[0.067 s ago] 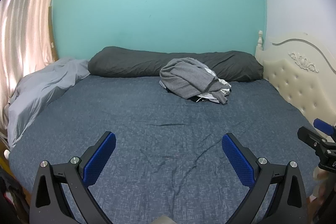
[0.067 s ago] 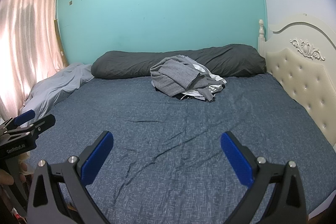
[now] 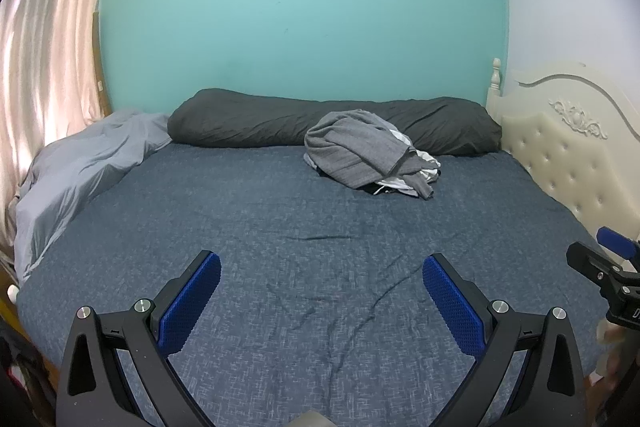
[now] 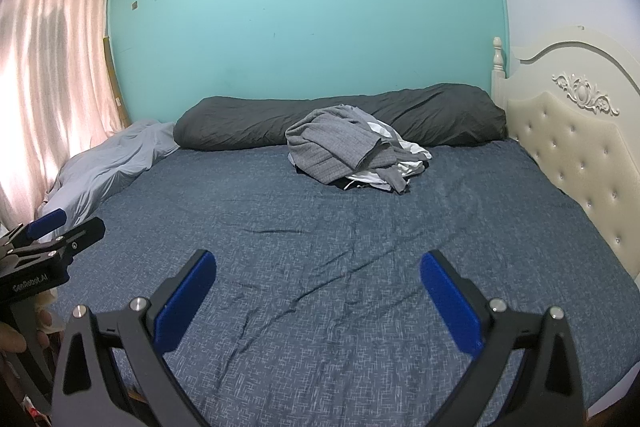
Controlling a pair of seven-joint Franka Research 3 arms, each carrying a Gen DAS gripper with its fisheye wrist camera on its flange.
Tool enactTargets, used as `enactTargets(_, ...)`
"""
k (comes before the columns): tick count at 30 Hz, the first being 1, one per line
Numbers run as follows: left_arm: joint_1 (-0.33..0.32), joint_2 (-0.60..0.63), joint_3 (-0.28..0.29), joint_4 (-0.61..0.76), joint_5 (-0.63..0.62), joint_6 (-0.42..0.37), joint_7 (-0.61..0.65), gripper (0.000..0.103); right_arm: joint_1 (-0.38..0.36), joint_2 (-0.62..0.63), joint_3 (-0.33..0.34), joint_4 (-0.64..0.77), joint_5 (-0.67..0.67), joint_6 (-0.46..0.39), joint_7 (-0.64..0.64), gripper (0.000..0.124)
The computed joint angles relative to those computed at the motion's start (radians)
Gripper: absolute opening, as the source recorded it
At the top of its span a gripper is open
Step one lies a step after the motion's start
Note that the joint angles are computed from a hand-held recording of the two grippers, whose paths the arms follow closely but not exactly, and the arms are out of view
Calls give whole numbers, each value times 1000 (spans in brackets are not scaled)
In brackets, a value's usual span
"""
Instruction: Fold clothes
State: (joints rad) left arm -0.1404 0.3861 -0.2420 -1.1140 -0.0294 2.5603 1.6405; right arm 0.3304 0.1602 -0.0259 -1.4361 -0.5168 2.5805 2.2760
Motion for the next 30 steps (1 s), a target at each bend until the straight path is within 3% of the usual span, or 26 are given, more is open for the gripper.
enactTargets(13,-26,45,11,99,38,-64,-31,103,-5,6,3,14,33,-7,-33,103)
enactTargets(23,-18,6,9,20,38,-14,-36,103,-1,0,1,-6,9,5,-3,103)
enactTargets(30,-21,17,12,41,44,-27,-44,103,0,0,0,-5,8,5,-2,103)
